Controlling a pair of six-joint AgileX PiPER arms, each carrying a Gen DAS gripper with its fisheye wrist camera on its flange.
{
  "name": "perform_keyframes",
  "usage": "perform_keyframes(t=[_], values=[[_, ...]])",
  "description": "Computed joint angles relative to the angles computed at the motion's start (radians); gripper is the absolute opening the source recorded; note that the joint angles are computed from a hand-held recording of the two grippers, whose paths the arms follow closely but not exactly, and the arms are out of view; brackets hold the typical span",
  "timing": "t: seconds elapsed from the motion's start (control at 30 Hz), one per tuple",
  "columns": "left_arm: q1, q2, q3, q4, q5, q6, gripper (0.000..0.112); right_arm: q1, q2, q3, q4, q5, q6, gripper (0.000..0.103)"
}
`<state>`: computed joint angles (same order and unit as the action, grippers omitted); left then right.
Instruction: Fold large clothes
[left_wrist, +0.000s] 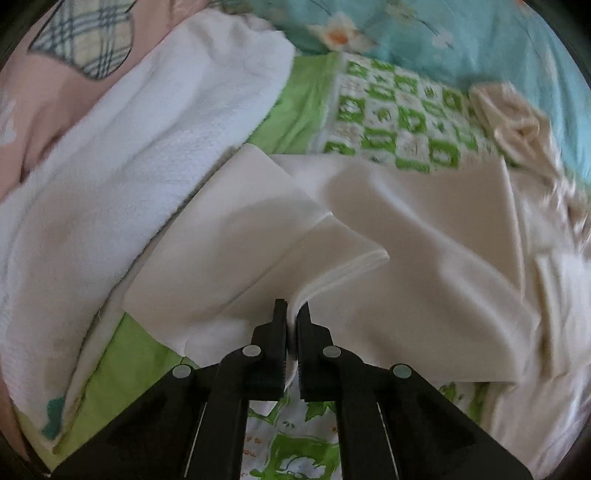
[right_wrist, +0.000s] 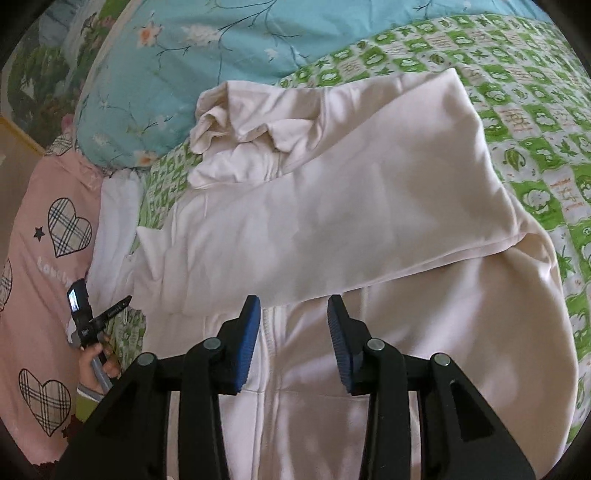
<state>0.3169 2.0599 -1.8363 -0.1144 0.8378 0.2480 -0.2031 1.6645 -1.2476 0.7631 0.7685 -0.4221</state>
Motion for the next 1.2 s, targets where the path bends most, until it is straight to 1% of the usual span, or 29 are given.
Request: perform_keyframes(t=[0.07,0.13,0.17,0.23,0.27,0.37,0.47,0.6,0.7,0.73,0.77,0.83,0.93,1.0,1.07,1.1,1.13,1.17,1.2], values=[[0.020,-0.028,0.019,-0.065,0.014,0.026,0.002,0.007,0.002,-0.004,0.008,0.001,-0.004,0.039],[0.037,-0.053,0.030,-0.177,0.040,0.083,0.002,0.009,0.001,-0.002,0.023,0.005,-0.018,0.039],[0.051,-0.085,0.051,-0.265,0.067,0.126,0.002,0.008,-0.002,0.002,0.034,0.006,-0.028,0.039],[0.051,-0.147,0.099,-0.394,0.102,0.190,0.002,0.005,-0.007,0.009,0.053,0.011,-0.045,0.039],[0.044,-0.183,0.134,-0.434,0.104,0.217,0.002,0.001,-0.010,0.013,0.063,0.013,-0.055,0.039],[-0.027,-0.278,0.199,-0.550,0.128,0.284,0.002,-0.018,-0.020,0.027,0.097,0.018,-0.086,0.039],[-0.151,-0.306,0.193,-0.617,0.162,0.286,0.002,-0.053,-0.034,0.042,0.131,0.028,-0.114,0.039],[-0.363,-0.256,0.131,-0.632,0.165,0.224,0.002,-0.112,-0.057,0.067,0.162,0.037,-0.145,0.039],[-0.522,-0.161,0.027,-0.586,0.134,0.142,0.002,-0.170,-0.069,0.088,0.189,0.049,-0.174,0.039],[-0.548,-0.137,0.002,-0.578,0.134,0.122,0.002,-0.195,-0.071,0.094,0.202,0.055,-0.187,0.039],[-0.587,-0.080,-0.062,-0.571,0.145,0.088,0.002,-0.216,-0.072,0.100,0.213,0.060,-0.196,0.039],[-0.646,-0.009,-0.126,-0.535,0.133,0.036,0.002,-0.256,-0.071,0.103,0.227,0.068,-0.210,0.039],[-0.700,0.114,-0.257,-0.478,0.147,-0.045,0.002,-0.297,-0.063,0.098,0.230,0.073,-0.215,0.039],[-0.731,0.211,-0.370,-0.429,0.178,-0.090,0.003,-0.314,-0.051,0.089,0.231,0.074,-0.221,0.039],[-0.739,0.272,-0.435,-0.395,0.217,-0.111,0.003,-0.317,-0.036,0.074,0.228,0.074,-0.221,0.039],[-0.740,0.278,-0.431,-0.398,0.230,-0.109,0.005,-0.312,-0.024,0.061,0.225,0.073,-0.216,0.039],[-0.736,0.258,-0.387,-0.413,0.223,-0.088,0.011,-0.309,-0.015,0.052,0.225,0.073,-0.216,0.039],[-0.730,0.209,-0.302,-0.431,0.199,-0.048,0.023,-0.302,-0.006,0.040,0.221,0.071,-0.212,0.039],[-0.725,0.162,-0.223,-0.443,0.164,-0.014,0.030,-0.288,0.009,0.022,0.211,0.070,-0.203,0.040]])
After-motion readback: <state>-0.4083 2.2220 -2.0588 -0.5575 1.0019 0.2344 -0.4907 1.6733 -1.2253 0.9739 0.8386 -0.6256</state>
